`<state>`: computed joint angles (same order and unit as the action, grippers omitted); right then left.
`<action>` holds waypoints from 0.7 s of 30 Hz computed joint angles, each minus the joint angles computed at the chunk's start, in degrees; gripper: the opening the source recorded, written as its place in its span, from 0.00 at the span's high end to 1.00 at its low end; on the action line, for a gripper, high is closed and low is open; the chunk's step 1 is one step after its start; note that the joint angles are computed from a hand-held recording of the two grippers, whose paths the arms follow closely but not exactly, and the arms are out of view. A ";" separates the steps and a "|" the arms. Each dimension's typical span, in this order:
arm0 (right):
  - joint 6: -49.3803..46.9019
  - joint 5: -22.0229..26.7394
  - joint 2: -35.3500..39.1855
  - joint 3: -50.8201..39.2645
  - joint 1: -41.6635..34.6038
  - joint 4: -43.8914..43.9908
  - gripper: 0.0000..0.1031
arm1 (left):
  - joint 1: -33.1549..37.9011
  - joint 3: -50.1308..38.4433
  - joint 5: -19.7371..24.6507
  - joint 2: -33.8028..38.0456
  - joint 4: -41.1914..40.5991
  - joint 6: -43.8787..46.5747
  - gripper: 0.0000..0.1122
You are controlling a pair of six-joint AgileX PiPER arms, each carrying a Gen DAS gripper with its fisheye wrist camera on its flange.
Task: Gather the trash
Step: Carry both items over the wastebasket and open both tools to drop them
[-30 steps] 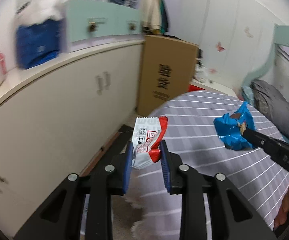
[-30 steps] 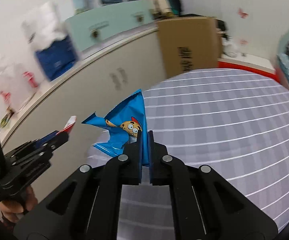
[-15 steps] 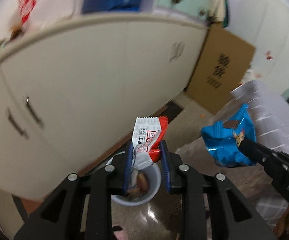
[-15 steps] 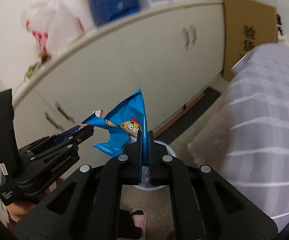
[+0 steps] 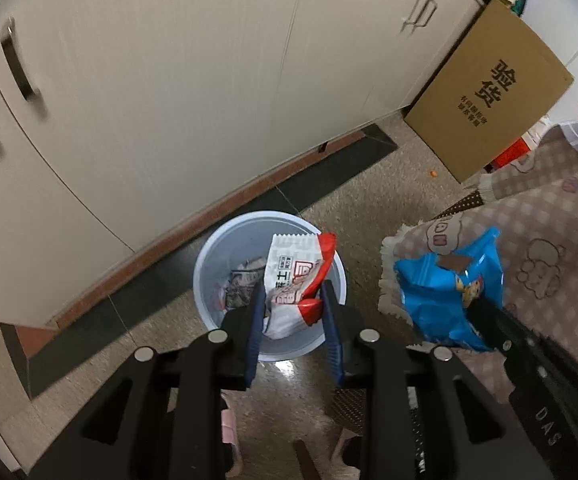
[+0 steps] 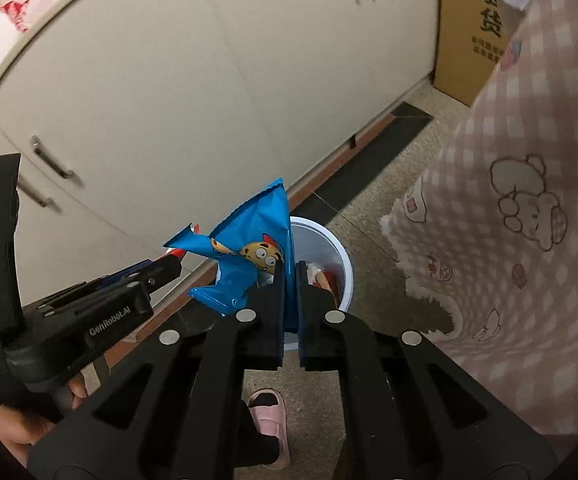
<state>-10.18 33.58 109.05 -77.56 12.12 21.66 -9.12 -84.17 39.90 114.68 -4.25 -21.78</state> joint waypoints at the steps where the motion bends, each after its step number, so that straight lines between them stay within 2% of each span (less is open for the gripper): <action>1: 0.42 -0.25 0.42 -0.16 -0.15 -0.28 0.95 | 0.22 -0.57 -0.11 0.78 -0.55 0.17 0.74; 2: 0.75 -0.49 0.89 -0.35 -0.28 -0.59 0.95 | 0.13 1.15 -1.38 0.39 -0.75 -0.07 0.72; 6: 1.94 -0.95 3.67 -2.01 0.06 -0.74 0.95 | 0.35 0.97 -2.25 1.23 -1.79 -1.23 0.50; 7: 1.95 -0.83 4.19 -2.42 0.12 -0.62 0.95 | 0.37 1.06 -2.55 1.26 -1.43 -1.86 0.48; 21: -0.30 -1.72 7.94 -2.39 1.70 2.22 0.95 | 2.27 4.54 -2.81 -0.24 -0.83 -2.63 0.43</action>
